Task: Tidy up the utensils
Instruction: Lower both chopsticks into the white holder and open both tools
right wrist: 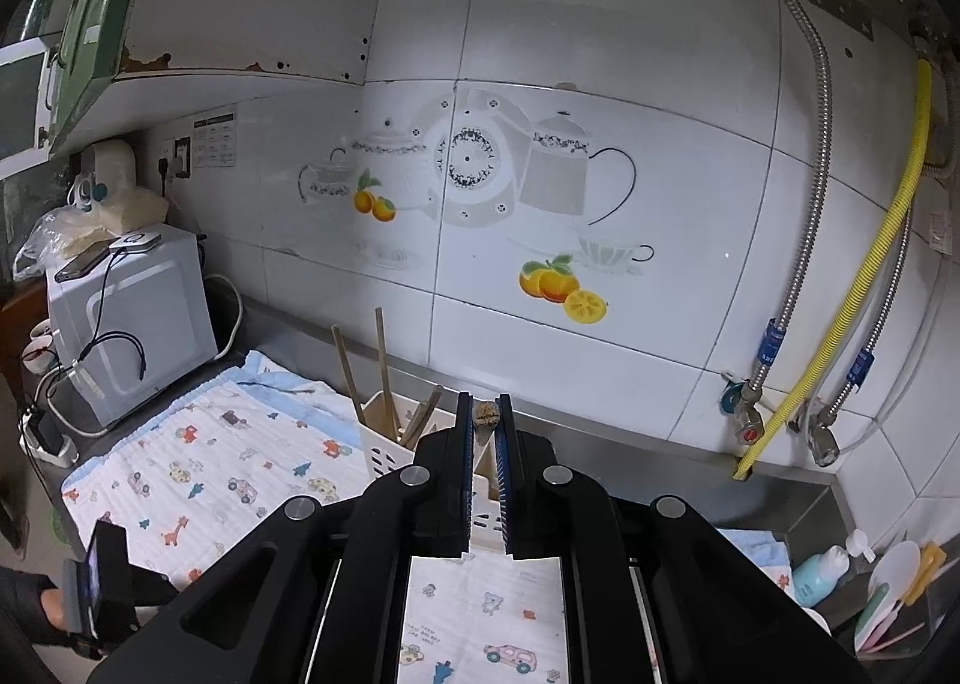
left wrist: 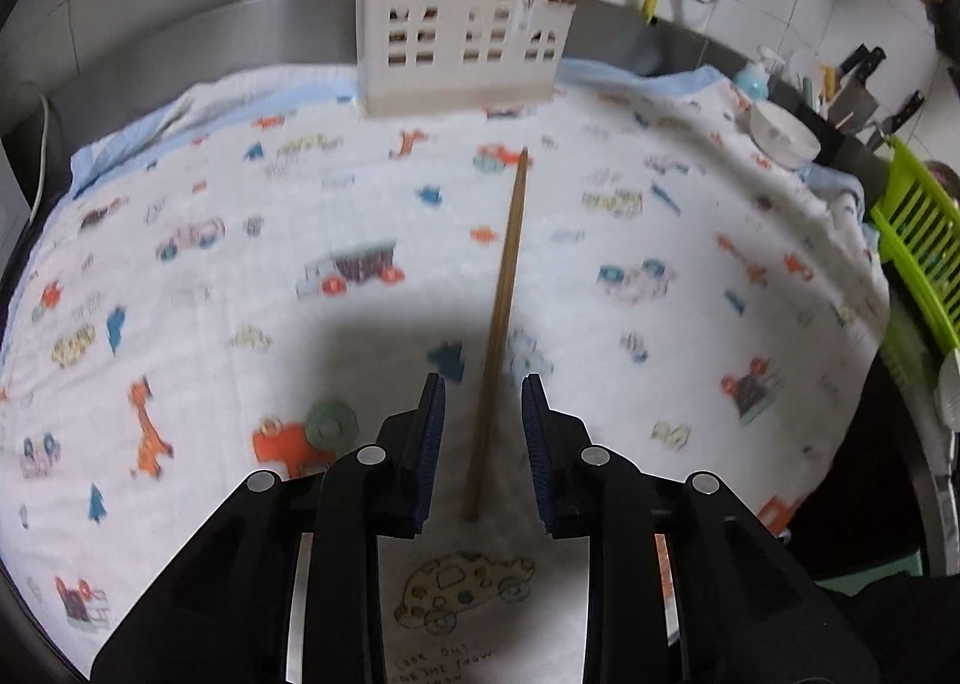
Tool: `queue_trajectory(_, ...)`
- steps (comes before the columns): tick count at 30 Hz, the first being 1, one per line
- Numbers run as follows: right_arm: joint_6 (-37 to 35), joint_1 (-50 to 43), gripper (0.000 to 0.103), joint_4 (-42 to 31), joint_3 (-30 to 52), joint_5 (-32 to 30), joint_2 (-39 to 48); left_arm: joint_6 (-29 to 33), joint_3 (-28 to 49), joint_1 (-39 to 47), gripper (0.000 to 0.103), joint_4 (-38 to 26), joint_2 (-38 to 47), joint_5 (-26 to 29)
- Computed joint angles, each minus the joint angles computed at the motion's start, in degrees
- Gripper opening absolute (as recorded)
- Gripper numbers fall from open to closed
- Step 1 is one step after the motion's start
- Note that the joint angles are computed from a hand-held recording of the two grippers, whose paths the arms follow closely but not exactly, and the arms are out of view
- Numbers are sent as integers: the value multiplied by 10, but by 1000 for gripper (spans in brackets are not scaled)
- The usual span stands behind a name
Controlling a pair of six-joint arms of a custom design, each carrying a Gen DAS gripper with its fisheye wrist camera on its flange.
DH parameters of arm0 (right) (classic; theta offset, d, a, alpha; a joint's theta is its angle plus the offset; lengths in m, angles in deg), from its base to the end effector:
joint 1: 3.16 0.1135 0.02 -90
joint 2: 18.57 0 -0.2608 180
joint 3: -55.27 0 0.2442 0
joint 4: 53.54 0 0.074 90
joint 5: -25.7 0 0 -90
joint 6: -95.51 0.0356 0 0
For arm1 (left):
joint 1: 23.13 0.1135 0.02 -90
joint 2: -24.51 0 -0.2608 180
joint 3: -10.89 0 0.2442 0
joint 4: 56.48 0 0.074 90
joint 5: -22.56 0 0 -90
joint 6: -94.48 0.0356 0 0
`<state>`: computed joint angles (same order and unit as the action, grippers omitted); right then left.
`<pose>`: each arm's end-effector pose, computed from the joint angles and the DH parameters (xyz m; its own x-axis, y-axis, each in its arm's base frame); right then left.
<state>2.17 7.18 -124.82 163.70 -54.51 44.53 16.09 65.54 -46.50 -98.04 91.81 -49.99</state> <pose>0.1701 0.0249 0.4720 -0.4282 -0.1365 -0.8933 -0.0515 0.9906 -0.1267 0.1984 -0.0974 0.2130 -0.6208 0.4774 -0.6218 0.6782 0.7249 -0.1206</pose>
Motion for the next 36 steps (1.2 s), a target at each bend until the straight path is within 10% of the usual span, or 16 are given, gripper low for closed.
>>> queue_trajectory(11, 6, -5, 7, 2, -9, -5, -10, 5, -32, -33, 5, 32, -23, -59)
queue_trajectory(36, 7, -50, 7, 24, -13, -41, 0, -73, 196, -3, 5, 55, 30, 42)
